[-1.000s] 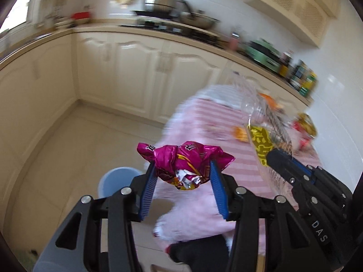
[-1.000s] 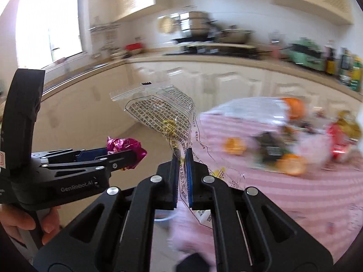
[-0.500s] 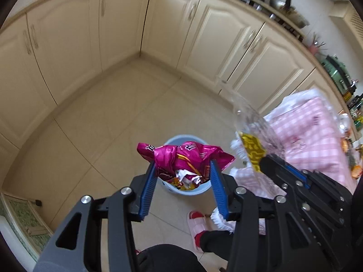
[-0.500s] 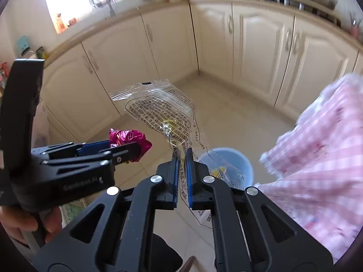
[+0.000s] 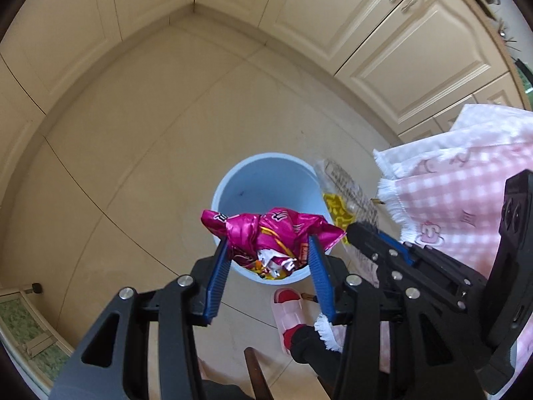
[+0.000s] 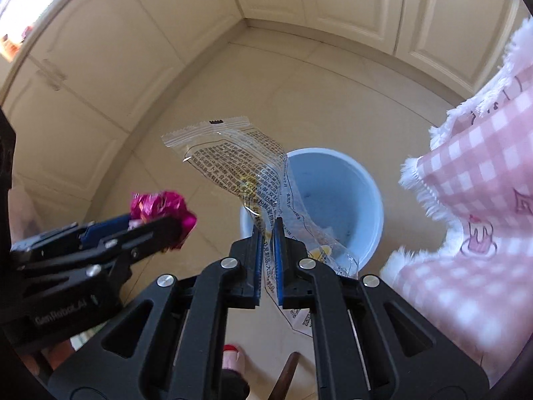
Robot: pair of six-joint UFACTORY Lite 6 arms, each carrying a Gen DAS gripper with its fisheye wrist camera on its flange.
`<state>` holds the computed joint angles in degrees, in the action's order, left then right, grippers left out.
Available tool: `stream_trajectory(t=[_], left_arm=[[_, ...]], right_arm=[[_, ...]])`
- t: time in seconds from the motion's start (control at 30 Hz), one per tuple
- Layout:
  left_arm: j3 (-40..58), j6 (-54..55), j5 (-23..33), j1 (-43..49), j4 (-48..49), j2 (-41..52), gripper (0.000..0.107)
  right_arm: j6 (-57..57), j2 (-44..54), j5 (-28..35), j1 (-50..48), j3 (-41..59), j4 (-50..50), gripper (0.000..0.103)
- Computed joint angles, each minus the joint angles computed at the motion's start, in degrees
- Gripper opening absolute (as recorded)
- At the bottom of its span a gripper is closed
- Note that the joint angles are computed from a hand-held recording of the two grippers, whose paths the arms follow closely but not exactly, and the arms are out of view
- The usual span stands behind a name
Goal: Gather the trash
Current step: 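Carry both items over the blue bucket and release them, then move both tools back over the table toward the orange peels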
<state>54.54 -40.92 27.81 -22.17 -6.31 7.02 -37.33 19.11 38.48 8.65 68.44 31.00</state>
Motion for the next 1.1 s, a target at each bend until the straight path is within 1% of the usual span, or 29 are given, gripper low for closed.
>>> stream_trajectory(t=[0.1,0.13,0.17,0.2,0.27,0.4,0.47,0.5,0.63,0.7,0.77,0.87,0.97,1.03,1.1], left_arm=[[0.9,1.51,2.01,0.22,-1.8,0.15,0.045],[1.14,1.68,2.77,0.16,-2.11,-0.09,0.045],[0.94,0.8,3.55,-0.02,-1.71,-0.97,0.045],[0.84,1.27,4.55,0.24,-2.07,-1.84,0.045],[1.14,2.37,4.12,0.81,-2.74,-0.87,0.045],[1.47,4.22,3.83,1.81,-4.05,0.59,0.045],[2.53,3.9,3.83,1.51,-4.01,2.26,0.045],[3.19,3.98,3.78,1.28,-4.3,3.18,0.045],[7.41,2.5,4.41,-0.3,-3.4,7.99,0.046],[8.52,2.75,4.86,-0.45,-3.39,9.08,0.046],[9.74,3.47,4.69,-0.57,-4.23,10.2,0.046],[12.46,3.53,5.28,-1.05,-4.12,12.21,0.046],[14.96,2.87,6.21,-1.72,-3.38,13.52,0.047],[15.98,3.4,6.9,-1.97,-3.79,13.91,0.049],[17.03,4.52,8.11,-2.09,-4.24,13.74,0.053]], right_arm=[[0.94,4.61,-0.11,-0.37,3.4,-0.62,0.01],[1.51,5.3,-0.35,-0.51,3.99,-0.85,0.02],[2.43,5.91,-1.07,-0.59,4.5,-1.74,0.027],[2.36,5.4,-1.33,-0.74,3.84,-1.27,0.03],[3.09,5.84,-1.47,-1.72,4.21,-1.18,0.044],[4.61,5.19,-2.76,-2.6,3.88,-3.31,0.045],[4.87,3.61,-3.43,-3.37,2.4,-3.49,0.05],[4.61,3.2,-3.48,-3.7,1.94,-3.35,0.051],[4.75,0.91,-5.75,-3.91,-0.66,-5.46,0.052],[3.98,0.53,-6.43,-4.45,-1.25,-6.15,0.052],[3.42,0.18,-7.55,-5.01,-2.17,-7.4,0.056],[3.03,-1.16,-8.73,-6.17,-4.43,-8.66,0.056],[2.21,-2.61,-10.33,-7.34,-6.02,-9.06,0.056],[1.89,-3.17,-10.66,-7.88,-6.21,-9.35,0.058],[1.41,-3.66,-10.12,-8.53,-6.15,-8.95,0.058]])
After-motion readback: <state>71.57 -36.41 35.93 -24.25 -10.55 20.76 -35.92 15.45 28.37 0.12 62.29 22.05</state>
